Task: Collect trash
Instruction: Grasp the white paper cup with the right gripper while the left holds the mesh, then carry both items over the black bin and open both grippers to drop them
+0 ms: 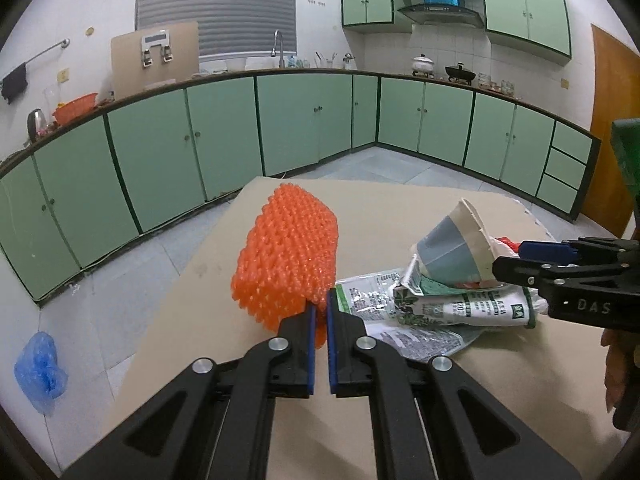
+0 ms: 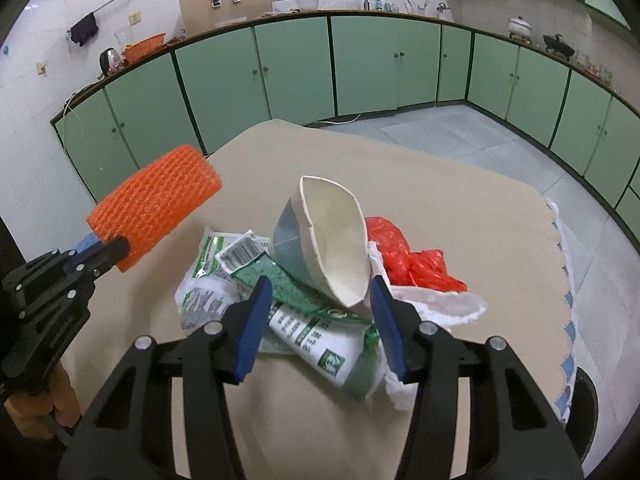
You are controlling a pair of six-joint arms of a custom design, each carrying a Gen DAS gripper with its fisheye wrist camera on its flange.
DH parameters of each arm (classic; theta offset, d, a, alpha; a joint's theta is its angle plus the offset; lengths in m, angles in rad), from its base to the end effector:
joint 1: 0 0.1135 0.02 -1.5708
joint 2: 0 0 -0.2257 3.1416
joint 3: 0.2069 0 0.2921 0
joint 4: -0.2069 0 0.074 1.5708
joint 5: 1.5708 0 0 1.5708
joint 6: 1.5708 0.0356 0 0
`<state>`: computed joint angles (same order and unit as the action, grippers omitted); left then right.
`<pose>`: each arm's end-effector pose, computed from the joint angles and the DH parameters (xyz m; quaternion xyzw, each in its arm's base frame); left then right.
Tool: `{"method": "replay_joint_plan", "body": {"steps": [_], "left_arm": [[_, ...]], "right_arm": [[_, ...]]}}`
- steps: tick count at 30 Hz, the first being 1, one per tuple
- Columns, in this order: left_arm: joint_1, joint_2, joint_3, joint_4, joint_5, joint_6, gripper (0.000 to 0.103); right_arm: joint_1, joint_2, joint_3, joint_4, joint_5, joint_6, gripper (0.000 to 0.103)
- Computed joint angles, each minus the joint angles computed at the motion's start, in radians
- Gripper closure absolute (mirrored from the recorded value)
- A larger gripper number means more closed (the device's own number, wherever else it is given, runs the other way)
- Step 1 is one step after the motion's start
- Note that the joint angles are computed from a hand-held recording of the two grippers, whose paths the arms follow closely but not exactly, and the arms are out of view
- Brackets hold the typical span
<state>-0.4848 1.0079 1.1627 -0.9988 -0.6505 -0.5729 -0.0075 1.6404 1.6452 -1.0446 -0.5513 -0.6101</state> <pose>0.2231 -0.0931 0.3313 -0.1525 0.8798 0.0879 0.4415 0.3742 0.0158 0.3101 -0.3437 0.8655 0.1735 0.3204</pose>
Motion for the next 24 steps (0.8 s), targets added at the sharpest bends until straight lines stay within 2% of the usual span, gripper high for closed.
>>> {"method": "replay_joint_plan", "body": {"steps": [3,5,6,7,8,9,10,15,24], "left_arm": [[0.02,-0.002,-0.011,0.024,0.012,0.029,0.098],[0.036,-0.004,-0.015,0.04,0.031,0.041,0.098],[0.032,-0.009,-0.028,0.044,0.031,0.035,0.098],[0.035,-0.007,-0.03,0.048,0.038,0.037,0.098],[0.034,-0.005,-0.03,0.047,0.038,0.036,0.098],[0.03,-0.006,-0.032,0.048,0.036,0.033,0.098],[0.031,-0.006,-0.031,0.046,0.038,0.032,0.098],[0.014,-0.022,-0.026,0.03,0.028,0.014,0.098],[-0.126,0.002,0.095,-0.067,-0.065,-0.047,0.098]], "right_arm": [[0.027,0.009,-0.014,0.037,0.022,0.014,0.056],[0.042,0.025,-0.008,0.047,0.035,0.014,0.062],[0.05,0.041,-0.001,0.048,0.044,0.015,0.069],[0.056,0.058,0.006,0.039,0.051,0.01,0.087],[0.058,0.073,0.017,0.028,0.051,0.006,0.089],[0.059,0.073,0.015,0.031,0.049,0.008,0.099],[0.054,0.057,0.0,0.04,0.042,0.005,0.102],[0.01,0.0,-0.002,-0.004,-0.027,-0.017,0.102],[-0.167,-0.028,0.126,-0.17,-0.133,-0.123,0.102]]}}
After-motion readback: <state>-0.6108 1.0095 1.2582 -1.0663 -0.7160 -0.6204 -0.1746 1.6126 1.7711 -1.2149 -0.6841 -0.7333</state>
